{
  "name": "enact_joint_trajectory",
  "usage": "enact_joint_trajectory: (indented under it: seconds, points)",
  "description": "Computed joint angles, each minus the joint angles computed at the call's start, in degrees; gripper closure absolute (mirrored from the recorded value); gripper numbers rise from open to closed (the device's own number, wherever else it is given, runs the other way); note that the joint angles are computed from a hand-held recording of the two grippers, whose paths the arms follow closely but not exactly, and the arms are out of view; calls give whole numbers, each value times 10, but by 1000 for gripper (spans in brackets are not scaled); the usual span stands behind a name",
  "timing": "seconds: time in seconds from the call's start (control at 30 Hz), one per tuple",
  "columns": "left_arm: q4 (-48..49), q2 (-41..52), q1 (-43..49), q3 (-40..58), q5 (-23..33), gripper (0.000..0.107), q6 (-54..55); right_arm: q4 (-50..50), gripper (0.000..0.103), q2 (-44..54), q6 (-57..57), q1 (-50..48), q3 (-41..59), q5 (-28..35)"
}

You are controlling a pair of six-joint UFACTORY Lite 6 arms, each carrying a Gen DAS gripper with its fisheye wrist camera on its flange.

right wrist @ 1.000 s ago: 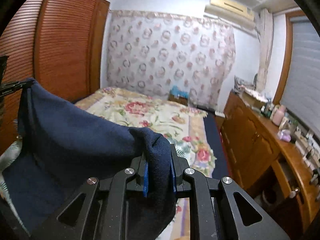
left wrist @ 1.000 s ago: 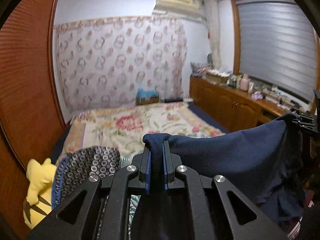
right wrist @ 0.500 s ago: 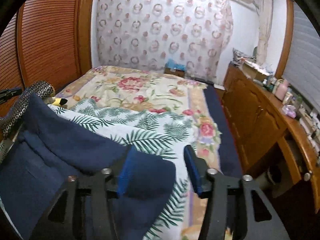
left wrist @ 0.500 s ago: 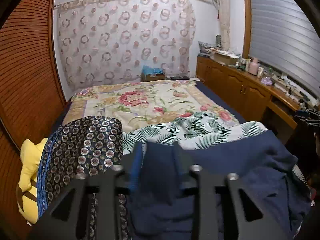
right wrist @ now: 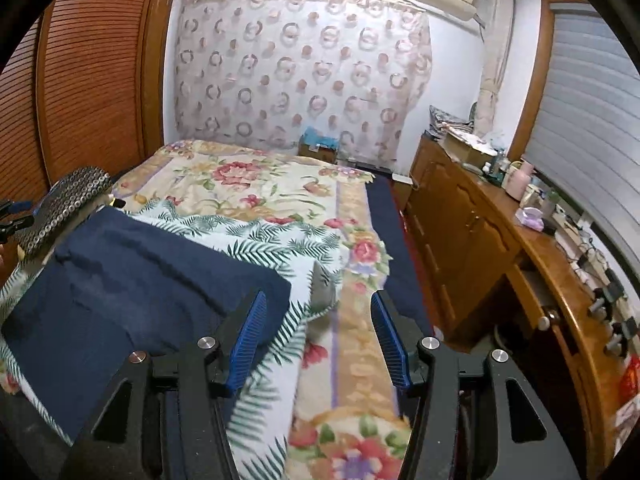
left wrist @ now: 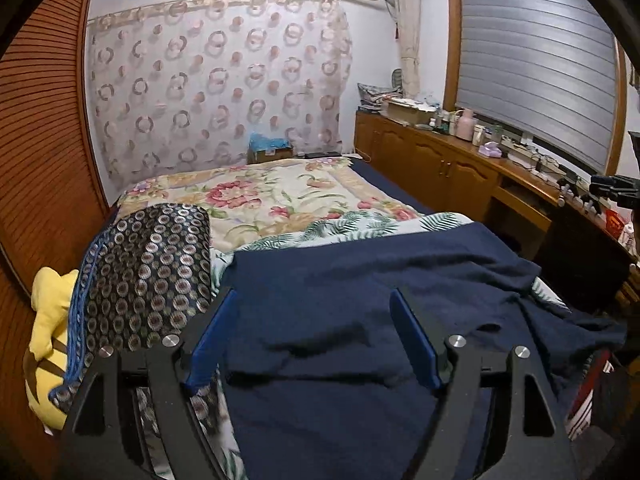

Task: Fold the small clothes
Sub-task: 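Open both tools and lay the folded shirt flat on the bed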

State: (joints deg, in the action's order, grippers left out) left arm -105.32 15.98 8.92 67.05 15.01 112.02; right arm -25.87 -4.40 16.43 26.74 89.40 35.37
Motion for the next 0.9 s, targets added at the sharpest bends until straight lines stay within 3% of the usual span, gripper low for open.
enact_joint_trajectory:
  seconds: [0.2, 0.37, 0.5, 0.67, 0.73, 0.9]
  points:
    - [-81, -48, -19, -76, 4, 28, 80, -51, 46, -130, 63, 59, -128, 22]
    - [-210, -60, -29, -137, 12, 28, 197, -9, 46, -139, 63, 42, -228, -71]
    - [-252, -20, -30, -130, 6, 28, 237, 39, 46, -109, 47, 23, -272, -136]
    - [-296, 33, -39, -102, -5, 28, 274, 135, 47, -56, -17, -3, -257, -163]
    - [-287, 58, -43, -76, -19, 28, 261, 206, 47, -32, -80, -24, -238, -165]
    - [-227, 113, -43, -15, -42, 28, 189, 255, 47, 51, -104, -55, -167, -165]
